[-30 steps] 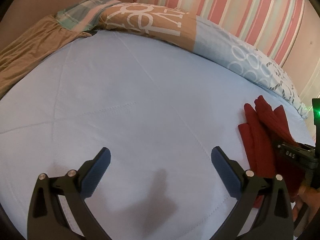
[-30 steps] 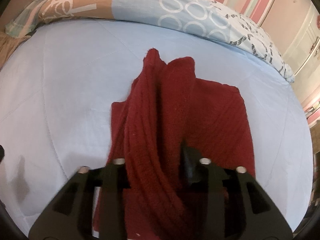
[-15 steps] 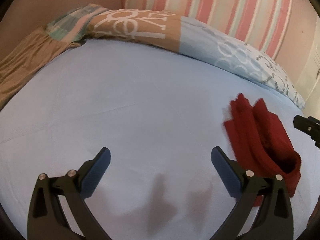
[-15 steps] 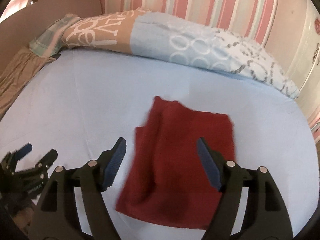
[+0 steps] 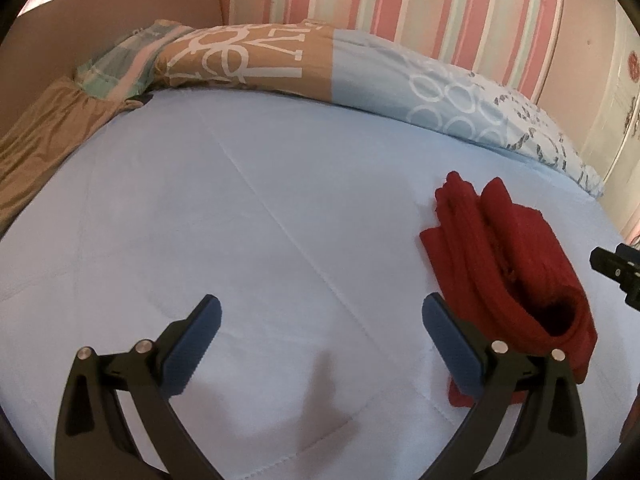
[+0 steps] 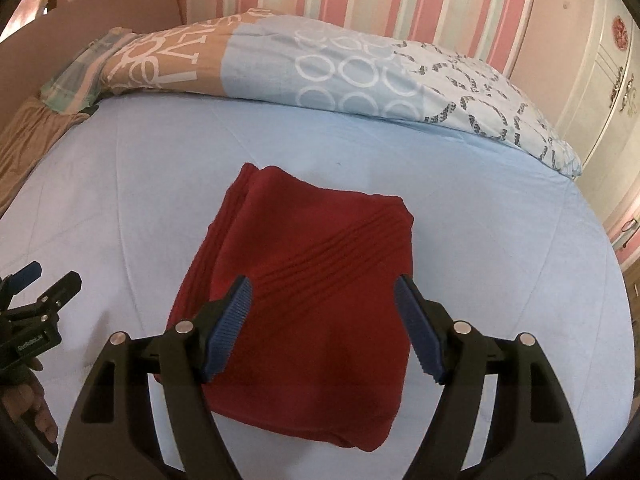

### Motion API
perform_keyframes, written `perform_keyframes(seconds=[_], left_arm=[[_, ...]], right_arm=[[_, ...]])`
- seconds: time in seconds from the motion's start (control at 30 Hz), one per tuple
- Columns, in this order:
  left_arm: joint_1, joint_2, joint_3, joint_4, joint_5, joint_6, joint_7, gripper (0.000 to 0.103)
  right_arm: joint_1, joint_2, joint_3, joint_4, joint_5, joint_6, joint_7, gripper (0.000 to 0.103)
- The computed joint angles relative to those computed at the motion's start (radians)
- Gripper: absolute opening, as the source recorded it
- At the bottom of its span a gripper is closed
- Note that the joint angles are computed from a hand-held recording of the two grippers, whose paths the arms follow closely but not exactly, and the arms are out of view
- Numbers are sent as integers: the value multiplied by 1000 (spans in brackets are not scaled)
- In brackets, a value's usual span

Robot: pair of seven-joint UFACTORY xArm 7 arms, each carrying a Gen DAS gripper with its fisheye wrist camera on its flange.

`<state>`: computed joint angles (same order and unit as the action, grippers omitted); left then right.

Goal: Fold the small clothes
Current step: 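Open the right tool and withdraw both tools from the folded sweater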

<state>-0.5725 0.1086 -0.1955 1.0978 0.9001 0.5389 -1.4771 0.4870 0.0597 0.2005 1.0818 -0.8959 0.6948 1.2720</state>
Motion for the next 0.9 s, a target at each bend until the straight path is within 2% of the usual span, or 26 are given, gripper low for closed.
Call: perform_keyframes(seconds=[0.23,0.37,0.47,0.53,0.67,0.8,0.9], left_arm=[[2,-1,-1,-1,-10,-6,8,101],[2,-3,0,0,-19,-21,5,101],[2,3,-3,4,-32,-58,-2,101],[-8,25,-7,28,-50,-72,19,101],[-62,85,-7,112,-54,-60,64,101],[-171,168,6,258,23,30,106,101],[-228,222,32,338,62,50,106,101]], right_arm=[[3,-4,4,-8,-1,1,0,75],[-6,-27,2,-39,-1,-40,15,75],[-27,-90,4,-113,-14,-73,41,79],[-54,-166,8,-208,7,-119,43,82],[-107,-300,24,-381,41,-202,56,84],[-157,-375,48,-490,60,-271,61,85],[-209,-416,72,-554,57,-347,91,85]])
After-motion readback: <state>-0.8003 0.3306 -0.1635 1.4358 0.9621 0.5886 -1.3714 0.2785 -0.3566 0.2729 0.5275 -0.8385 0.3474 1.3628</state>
